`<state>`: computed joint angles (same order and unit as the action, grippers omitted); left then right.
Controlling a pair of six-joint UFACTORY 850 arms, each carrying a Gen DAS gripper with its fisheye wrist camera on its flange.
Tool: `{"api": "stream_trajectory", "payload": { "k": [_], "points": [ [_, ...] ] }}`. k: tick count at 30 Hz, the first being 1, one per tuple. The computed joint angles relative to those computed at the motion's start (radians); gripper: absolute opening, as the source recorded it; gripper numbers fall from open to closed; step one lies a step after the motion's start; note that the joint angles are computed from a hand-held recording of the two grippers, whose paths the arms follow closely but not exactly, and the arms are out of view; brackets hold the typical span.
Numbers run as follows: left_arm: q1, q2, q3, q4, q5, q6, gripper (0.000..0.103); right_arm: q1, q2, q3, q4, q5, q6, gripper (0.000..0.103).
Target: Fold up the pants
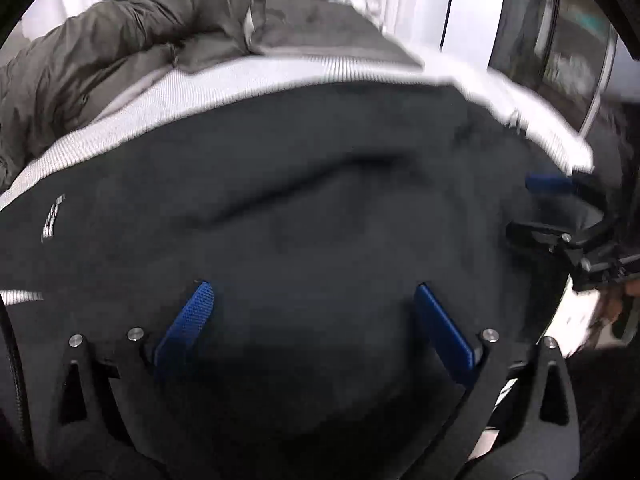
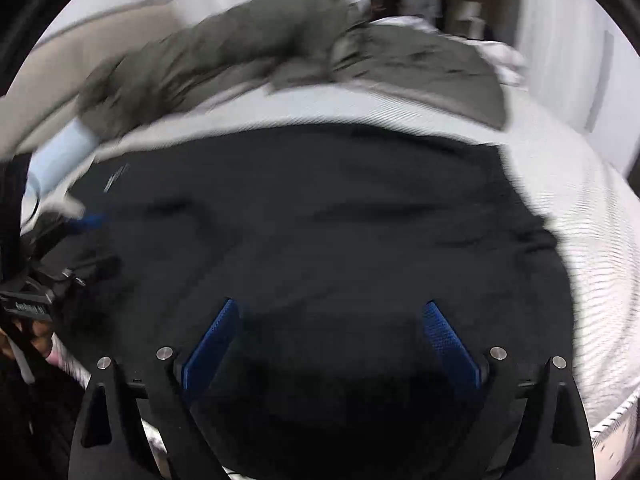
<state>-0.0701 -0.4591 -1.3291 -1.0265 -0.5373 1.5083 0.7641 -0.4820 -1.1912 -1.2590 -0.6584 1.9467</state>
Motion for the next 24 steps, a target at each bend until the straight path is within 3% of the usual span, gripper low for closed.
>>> {"api": "stream_trajectory", "payload": {
  "k": [3,5,8,11,13,18,19,21,24],
  "points": [
    [0.024,0.012,0.043,-0.043,0.015,0.040,0.100,0.030,-0.060,-0.043,0.077,-0.061,-0.112,0.095],
    [0.053,0.007,0.040,-0.045,0.008,0.023,0.100,0.034,-0.040,-0.007,0.077,-0.108,-0.058,0.095],
    [0.099,-0.005,0.023,-0.023,0.027,-0.018,0.100,0.039,0.012,0.080,0.143,-0.275,0.075,0.095],
    [0.134,-0.004,0.021,-0.024,0.029,-0.048,0.099,0.047,0.073,0.167,0.120,-0.287,0.228,0.095],
    [0.156,0.011,0.027,-0.050,0.003,-0.043,0.099,0.077,0.076,0.164,0.111,-0.320,0.238,0.095],
    [0.175,0.092,0.130,-0.126,-0.125,0.113,0.099,0.145,0.060,0.135,-0.045,-0.204,0.290,0.095],
    [0.168,0.107,0.154,-0.130,-0.113,0.153,0.099,0.148,0.042,0.116,-0.037,-0.179,0.242,0.095],
    [0.149,0.127,0.197,-0.144,-0.014,0.230,0.099,0.141,-0.002,0.069,0.044,-0.185,0.106,0.095],
    [0.194,0.114,0.178,-0.135,-0.057,0.184,0.099,0.132,0.039,0.136,0.096,-0.191,0.167,0.095]
  ]
}}
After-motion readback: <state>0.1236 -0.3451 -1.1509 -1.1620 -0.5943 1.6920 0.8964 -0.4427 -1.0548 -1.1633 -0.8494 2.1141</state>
